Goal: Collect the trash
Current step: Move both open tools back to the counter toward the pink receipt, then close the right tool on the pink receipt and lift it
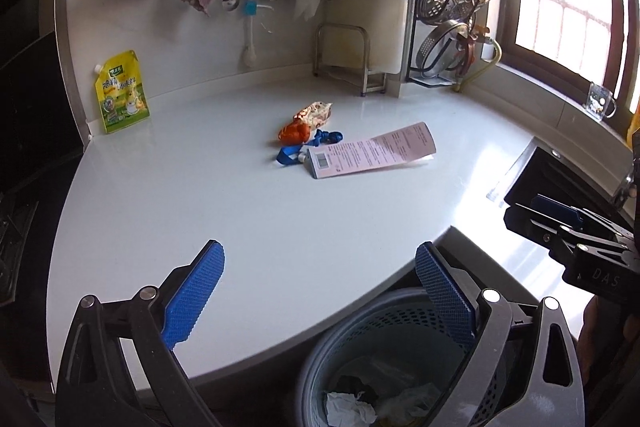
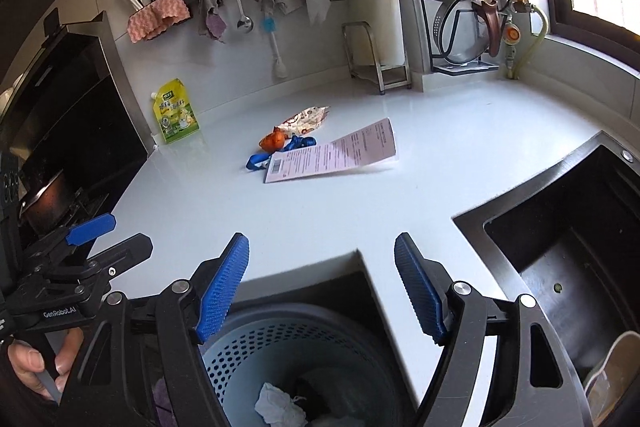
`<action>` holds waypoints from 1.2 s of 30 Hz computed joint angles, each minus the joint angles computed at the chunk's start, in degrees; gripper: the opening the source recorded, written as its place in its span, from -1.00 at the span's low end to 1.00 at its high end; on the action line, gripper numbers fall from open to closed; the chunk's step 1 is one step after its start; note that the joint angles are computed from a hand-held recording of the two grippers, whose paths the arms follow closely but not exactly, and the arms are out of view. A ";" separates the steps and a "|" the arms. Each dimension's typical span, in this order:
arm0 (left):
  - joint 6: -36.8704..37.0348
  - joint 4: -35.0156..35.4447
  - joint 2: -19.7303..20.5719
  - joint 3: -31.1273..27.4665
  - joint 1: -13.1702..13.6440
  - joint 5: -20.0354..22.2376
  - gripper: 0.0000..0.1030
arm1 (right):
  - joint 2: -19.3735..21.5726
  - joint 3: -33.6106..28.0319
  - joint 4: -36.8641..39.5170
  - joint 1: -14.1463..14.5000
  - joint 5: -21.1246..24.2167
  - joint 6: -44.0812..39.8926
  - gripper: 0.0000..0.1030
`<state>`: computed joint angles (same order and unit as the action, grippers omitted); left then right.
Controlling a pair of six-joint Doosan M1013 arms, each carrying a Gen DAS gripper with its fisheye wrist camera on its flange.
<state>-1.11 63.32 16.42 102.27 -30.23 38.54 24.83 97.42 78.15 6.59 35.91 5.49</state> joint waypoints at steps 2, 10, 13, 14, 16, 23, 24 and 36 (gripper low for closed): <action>0.77 0.15 0.68 -1.19 0.80 0.10 0.84 | 1.27 -2.53 -1.95 0.53 -0.76 2.25 0.42; 3.84 -2.18 2.97 -4.69 4.19 -0.51 0.84 | 6.68 -13.34 -13.17 2.66 1.23 9.35 0.46; 5.00 -3.79 3.57 -5.42 5.13 -0.94 0.84 | 8.97 -17.54 -18.45 3.64 3.95 10.47 0.47; 5.29 -4.08 3.75 -5.58 5.36 -1.01 0.84 | 9.68 -18.75 -19.72 3.93 4.77 10.59 0.47; 6.05 -4.63 4.15 -5.92 5.70 -0.82 0.84 | 11.24 -21.42 -21.97 4.47 6.87 10.33 0.47; 8.06 -6.84 5.04 -6.48 6.82 -0.83 0.84 | 16.04 -30.24 -31.72 6.46 12.18 11.02 0.48; 8.20 -6.93 5.13 -6.50 6.95 -0.72 0.84 | 16.57 -31.26 -32.84 6.68 12.69 11.05 0.48; 9.87 -10.29 6.06 -6.49 8.64 -0.89 0.84 | 23.63 -44.11 -44.00 8.39 23.71 14.78 0.49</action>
<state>8.76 53.03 22.48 95.78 -21.59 37.65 48.45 53.31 34.14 14.98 59.63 20.27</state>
